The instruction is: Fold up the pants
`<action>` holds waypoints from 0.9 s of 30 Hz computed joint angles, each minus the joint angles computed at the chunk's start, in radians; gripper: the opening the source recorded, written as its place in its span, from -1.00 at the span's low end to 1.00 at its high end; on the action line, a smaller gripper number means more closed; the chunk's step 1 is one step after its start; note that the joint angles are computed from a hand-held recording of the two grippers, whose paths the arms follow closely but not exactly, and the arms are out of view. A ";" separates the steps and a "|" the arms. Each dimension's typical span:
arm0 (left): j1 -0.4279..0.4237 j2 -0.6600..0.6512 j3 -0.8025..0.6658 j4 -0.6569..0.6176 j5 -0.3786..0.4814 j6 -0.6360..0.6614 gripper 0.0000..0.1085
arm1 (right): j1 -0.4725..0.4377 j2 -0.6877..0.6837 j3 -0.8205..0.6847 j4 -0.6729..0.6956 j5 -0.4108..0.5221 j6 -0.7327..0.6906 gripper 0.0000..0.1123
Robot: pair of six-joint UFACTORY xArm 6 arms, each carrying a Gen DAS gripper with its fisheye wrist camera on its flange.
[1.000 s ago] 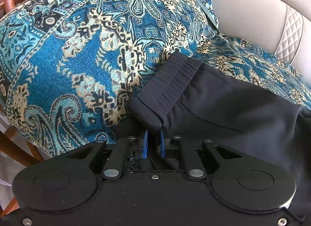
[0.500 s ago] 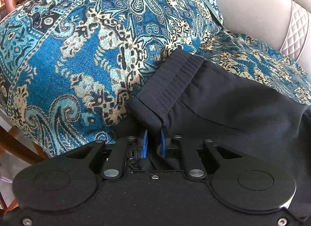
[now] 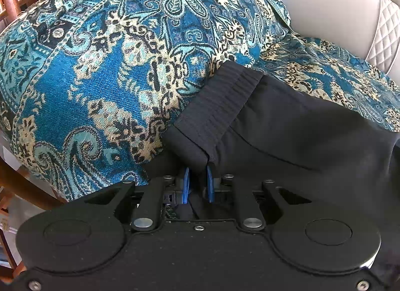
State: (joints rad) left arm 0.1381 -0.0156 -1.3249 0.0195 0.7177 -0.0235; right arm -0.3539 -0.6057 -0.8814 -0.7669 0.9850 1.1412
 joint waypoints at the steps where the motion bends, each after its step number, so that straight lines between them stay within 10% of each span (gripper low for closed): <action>1: 0.002 0.002 -0.005 -0.011 0.007 0.010 -0.73 | -0.007 -0.027 0.014 0.011 0.009 -0.007 -0.90; 16: 0.031 0.017 -0.059 -0.108 0.099 0.152 -0.72 | -0.055 -0.465 0.259 0.210 0.203 -0.020 -0.87; 27: 0.007 0.012 -0.046 -0.025 0.077 0.136 -0.71 | -0.094 -0.500 0.258 0.340 0.349 -0.126 -0.86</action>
State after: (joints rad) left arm 0.1449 -0.0037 -1.3706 -0.0059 0.7949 0.1128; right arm -0.4483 -1.1054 -0.6234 -0.4272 1.3344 1.0149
